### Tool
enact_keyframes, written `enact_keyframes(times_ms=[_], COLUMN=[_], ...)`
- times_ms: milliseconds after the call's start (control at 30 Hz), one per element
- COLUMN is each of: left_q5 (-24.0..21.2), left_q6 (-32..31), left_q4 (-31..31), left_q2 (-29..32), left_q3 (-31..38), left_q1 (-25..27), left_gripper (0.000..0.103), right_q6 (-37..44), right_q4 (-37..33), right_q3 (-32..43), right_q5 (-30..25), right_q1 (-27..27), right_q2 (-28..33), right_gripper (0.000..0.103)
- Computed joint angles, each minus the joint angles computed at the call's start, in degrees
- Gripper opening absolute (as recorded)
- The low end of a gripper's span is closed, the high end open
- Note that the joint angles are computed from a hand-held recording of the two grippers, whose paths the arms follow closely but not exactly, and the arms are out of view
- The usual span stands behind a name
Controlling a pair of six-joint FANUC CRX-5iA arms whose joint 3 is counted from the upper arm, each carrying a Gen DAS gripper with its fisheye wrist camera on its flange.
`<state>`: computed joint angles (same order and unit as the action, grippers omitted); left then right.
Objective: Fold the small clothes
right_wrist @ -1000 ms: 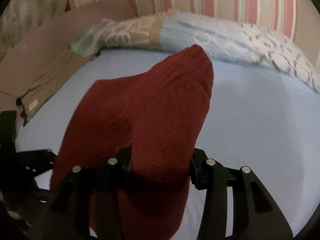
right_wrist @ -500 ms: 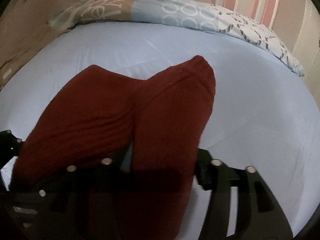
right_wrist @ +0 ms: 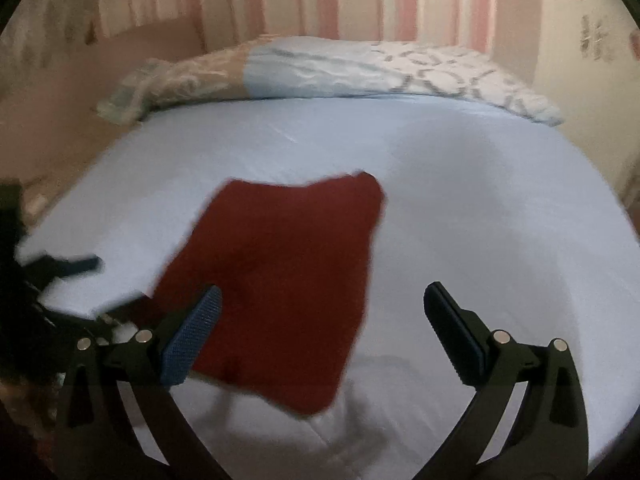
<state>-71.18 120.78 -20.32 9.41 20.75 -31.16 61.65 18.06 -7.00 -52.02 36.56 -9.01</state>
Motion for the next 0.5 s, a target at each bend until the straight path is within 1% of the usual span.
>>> enact_keyframes(times_ms=[33, 100, 133, 200, 267, 300, 333, 400, 500], left_q5=[0.02, -1.16, -1.13, -0.4, -1.92, -1.64, -1.94, -0.39, -1.93], left_q6=[0.27, 0.4, 0.17, -0.4, -0.31, -0.09, 0.62, 0.64, 0.81], left_q4=[-0.6, -1.92, -1.63, -1.37, -2.64, -2.59, -2.74, -1.02, -2.35], left_q2=[0.0, 1.15, 1.33, 1.57, 2.9, 2.73, 2.83, 1.94, 2.83], left_q3=[-0.1, 0.58, 0.36, -0.64, -0.07, -0.76, -1.12, -3.74, -4.26], left_q1=[-0.2, -0.26, 0.09, 0.95, 1.11, 1.57, 1.92, 3.56, 3.48], left_gripper=[0.095, 0.098, 0.098, 0.098, 0.098, 0.098, 0.098, 0.099, 0.098], right_q6=[-4.36, -10.42, -10.3, -7.19, -6.21, -4.83, -4.6, -3.78, -1.75], right_q4=[4.71, 9.19, 8.02, 4.48, 7.54, 7.92, 7.97, 6.37, 1.89], right_q3=[-3.26, -6.86, -7.58, -7.3, -7.7, -7.56, -7.38, -6.42, -5.8], right_q5=[0.4, 0.44, 0.98, 1.0, -0.32, -1.09, -1.29, -1.65, -1.61], right_q1=[1.81, 3.67, 3.78, 3.87, 4.74, 4.67, 4.23, 2.82, 0.16], right_q2=[-0.85, -0.87, -1.03, -0.06, 2.08, 3.12, 3.73, 4.88, 5.6], right_gripper=[0.1, 0.1, 0.1, 0.1, 0.1, 0.1, 0.1, 0.1, 0.1])
